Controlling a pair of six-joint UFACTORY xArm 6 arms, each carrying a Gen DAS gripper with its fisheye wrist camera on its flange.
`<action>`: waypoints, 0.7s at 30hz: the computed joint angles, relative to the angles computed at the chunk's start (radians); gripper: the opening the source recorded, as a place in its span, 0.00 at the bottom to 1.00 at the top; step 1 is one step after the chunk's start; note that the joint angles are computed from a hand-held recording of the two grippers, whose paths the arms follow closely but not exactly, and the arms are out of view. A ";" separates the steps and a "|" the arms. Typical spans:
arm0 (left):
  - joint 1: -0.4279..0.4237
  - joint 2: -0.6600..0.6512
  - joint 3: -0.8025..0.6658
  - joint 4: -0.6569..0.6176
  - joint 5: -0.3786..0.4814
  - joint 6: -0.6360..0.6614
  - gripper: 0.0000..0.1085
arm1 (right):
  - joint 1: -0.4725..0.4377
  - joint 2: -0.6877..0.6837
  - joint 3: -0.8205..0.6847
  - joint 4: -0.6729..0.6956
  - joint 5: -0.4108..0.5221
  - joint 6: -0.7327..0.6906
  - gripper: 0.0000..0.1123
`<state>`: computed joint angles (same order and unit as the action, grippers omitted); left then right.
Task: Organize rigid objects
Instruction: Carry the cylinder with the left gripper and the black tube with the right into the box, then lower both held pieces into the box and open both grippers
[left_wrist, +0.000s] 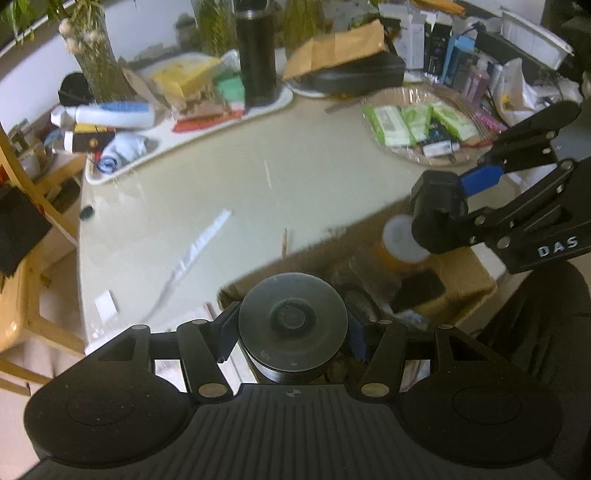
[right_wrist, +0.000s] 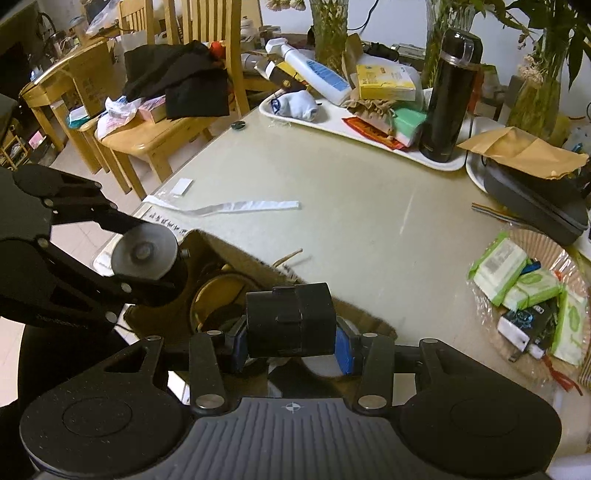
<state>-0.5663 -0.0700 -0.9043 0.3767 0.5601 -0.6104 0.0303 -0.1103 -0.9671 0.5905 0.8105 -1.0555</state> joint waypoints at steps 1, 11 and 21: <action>-0.004 0.003 0.003 -0.011 0.003 0.001 0.52 | -0.001 -0.005 0.006 -0.005 0.003 0.001 0.43; -0.002 0.002 0.042 -0.101 -0.054 0.022 0.54 | -0.013 -0.023 0.043 -0.029 0.032 0.020 0.43; -0.016 -0.013 0.024 -0.046 0.046 -0.058 0.60 | -0.021 -0.024 0.049 -0.065 0.067 0.076 0.43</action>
<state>-0.5827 -0.0834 -0.8799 0.3311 0.6061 -0.6687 0.0094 -0.1345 -0.9181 0.5255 0.8780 -0.9797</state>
